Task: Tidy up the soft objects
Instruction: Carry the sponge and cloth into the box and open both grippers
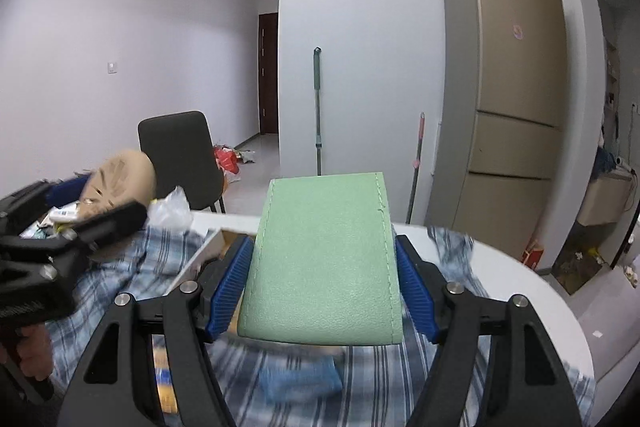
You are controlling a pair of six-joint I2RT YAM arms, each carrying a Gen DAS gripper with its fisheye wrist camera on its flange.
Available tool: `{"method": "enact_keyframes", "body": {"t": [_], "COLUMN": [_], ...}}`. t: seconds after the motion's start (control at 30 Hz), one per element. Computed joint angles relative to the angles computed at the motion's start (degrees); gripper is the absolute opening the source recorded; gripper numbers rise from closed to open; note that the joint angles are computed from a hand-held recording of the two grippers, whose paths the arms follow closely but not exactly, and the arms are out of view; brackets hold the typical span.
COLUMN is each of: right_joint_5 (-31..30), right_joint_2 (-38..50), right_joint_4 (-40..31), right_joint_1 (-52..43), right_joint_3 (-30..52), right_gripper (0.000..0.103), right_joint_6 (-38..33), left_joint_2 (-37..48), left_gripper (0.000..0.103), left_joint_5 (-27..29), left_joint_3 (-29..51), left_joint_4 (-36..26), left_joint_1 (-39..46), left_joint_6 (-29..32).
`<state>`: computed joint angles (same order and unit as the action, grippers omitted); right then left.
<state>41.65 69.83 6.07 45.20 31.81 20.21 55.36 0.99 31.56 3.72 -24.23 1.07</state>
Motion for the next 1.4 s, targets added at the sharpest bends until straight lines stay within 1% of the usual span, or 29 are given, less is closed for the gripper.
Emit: {"method": "enact_keyframes", "body": {"t": [0.1,0.2,0.4,0.57,0.67,0.77,0.87,0.97,1.0,1.13,1.27,1.4], "right_joint_5": [-3.1,-4.8,-10.1,-13.4,-16.8,-21.2,-23.7,-24.8,-25.3,-25.7,-25.5,-26.8], "right_joint_2": [2.1,4.6,12.4,21.1,26.8,30.2,33.7,35.7,36.4,38.2,39.6,41.5], "right_joint_4": [2.5,5.6,12.9,13.8,13.6,13.1,12.7,12.7,12.2,11.8,12.0,12.2], "right_joint_1": [-3.7,-6.9,-11.3,-12.7,-14.6,-16.2,-17.0,-17.4,-17.3,-16.5,-16.2,-16.3], "right_joint_3": [3.5,6.2,7.8,9.2,11.0,11.5,12.8,13.1,13.6,14.3,14.9,15.8], "right_gripper": [0.069,0.069,0.069,0.069,0.069,0.069,0.069,0.069,0.069,0.069,0.069,0.071], "right_joint_6": [-2.7,-4.8,-5.1,-2.8,-1.8,-1.2,-1.3,-1.4,-1.1,-0.5,-1.8,-2.1], "left_joint_2": [2.7,7.3,18.1,27.2,32.6,37.1,41.8,44.4,44.0,46.8,47.3,48.4], "left_gripper": [0.080,0.080,0.080,0.080,0.080,0.080,0.080,0.080,0.080,0.080,0.080,0.082], "left_joint_5": [0.2,0.8,4.1,6.0,6.7,7.6,8.1,8.5,8.6,12.4,11.6,11.0], "left_joint_3": [4.1,7.9,13.1,15.1,16.5,17.0,19.0,20.4,19.1,21.2,21.5,23.0], "left_joint_4": [0.7,1.9,4.1,5.5,5.6,5.5,4.5,3.6,4.2,1.1,0.6,-0.6], "left_joint_1": [1.9,3.9,7.6,9.0,9.6,10.1,10.7,10.5,10.7,11.9,11.3,10.9], "left_joint_6": [-0.6,-1.7,-3.1,-2.8,-2.5,-1.8,-1.5,-0.7,-0.2,-1.8,-2.0,-1.9]}}
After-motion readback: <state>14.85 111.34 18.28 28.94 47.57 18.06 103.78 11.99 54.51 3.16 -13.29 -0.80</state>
